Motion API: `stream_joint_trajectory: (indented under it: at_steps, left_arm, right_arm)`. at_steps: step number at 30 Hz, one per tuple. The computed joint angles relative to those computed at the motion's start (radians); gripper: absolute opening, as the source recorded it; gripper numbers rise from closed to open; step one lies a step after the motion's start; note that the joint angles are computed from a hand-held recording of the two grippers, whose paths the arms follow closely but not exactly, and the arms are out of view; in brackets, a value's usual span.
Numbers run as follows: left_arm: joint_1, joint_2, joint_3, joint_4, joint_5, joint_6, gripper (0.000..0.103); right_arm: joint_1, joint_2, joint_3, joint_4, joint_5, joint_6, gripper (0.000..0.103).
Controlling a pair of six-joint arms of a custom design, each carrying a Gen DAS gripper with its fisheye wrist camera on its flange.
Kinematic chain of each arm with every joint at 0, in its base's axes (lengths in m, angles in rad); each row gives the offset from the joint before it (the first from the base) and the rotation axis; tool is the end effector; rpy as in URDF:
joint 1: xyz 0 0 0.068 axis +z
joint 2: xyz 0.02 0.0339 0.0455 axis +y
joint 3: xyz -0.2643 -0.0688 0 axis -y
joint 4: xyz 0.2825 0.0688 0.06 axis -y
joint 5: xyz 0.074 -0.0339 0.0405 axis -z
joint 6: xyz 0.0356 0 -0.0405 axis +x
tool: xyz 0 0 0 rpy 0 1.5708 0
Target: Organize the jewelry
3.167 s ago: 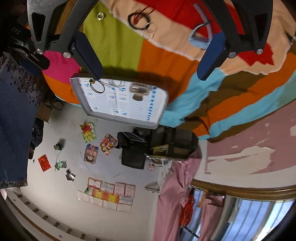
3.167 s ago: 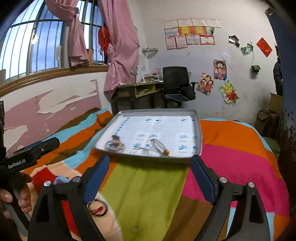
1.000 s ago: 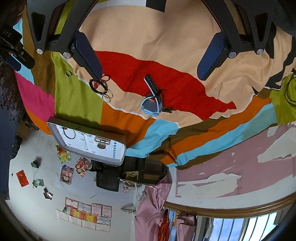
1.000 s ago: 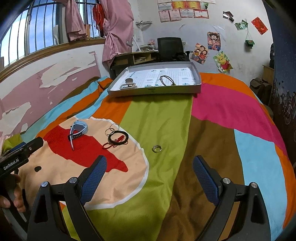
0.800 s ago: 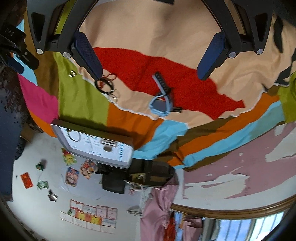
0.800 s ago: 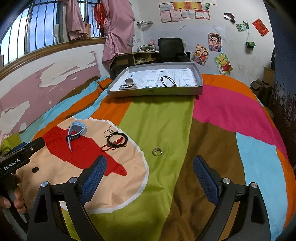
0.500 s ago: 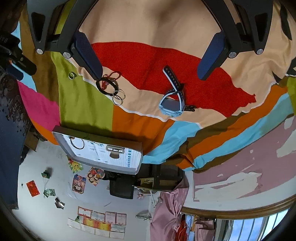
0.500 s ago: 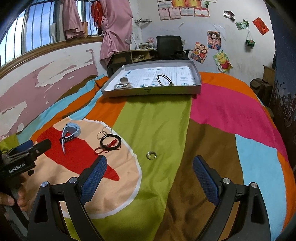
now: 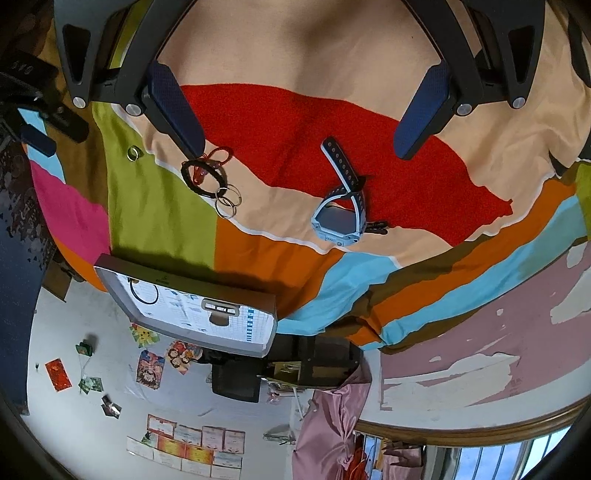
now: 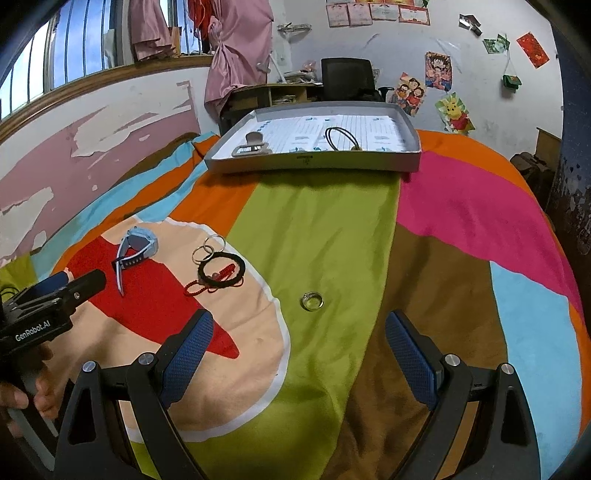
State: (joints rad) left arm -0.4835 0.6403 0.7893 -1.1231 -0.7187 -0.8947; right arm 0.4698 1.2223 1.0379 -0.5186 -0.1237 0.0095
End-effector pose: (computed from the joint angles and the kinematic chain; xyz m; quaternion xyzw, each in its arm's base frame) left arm 0.1306 -0.0421 0.2893 -0.2839 0.8548 0.0845 0.4261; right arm 0.2672 0.1406 0.2984 -0.2319 0.8758 0.1541 0.3943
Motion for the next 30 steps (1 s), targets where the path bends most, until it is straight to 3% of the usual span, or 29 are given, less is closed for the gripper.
stream_joint_trajectory:
  at_steps: [15, 23, 30]
  left_arm:
    - [0.223, 0.043, -0.039, 0.264, 0.206, 0.292, 0.103]
    - [0.333, 0.103, -0.062, 0.407, 0.330, 0.411, 0.101]
    - [0.404, 0.166, -0.085, 0.510, 0.447, 0.462, 0.089]
  right_arm:
    - [0.004, 0.132, 0.055, 0.020, 0.002, -0.017, 0.090]
    - [0.006, 0.185, 0.066, 0.059, 0.001, -0.020, 0.079]
    - [0.007, 0.234, 0.083, 0.072, -0.003, -0.009, 0.066]
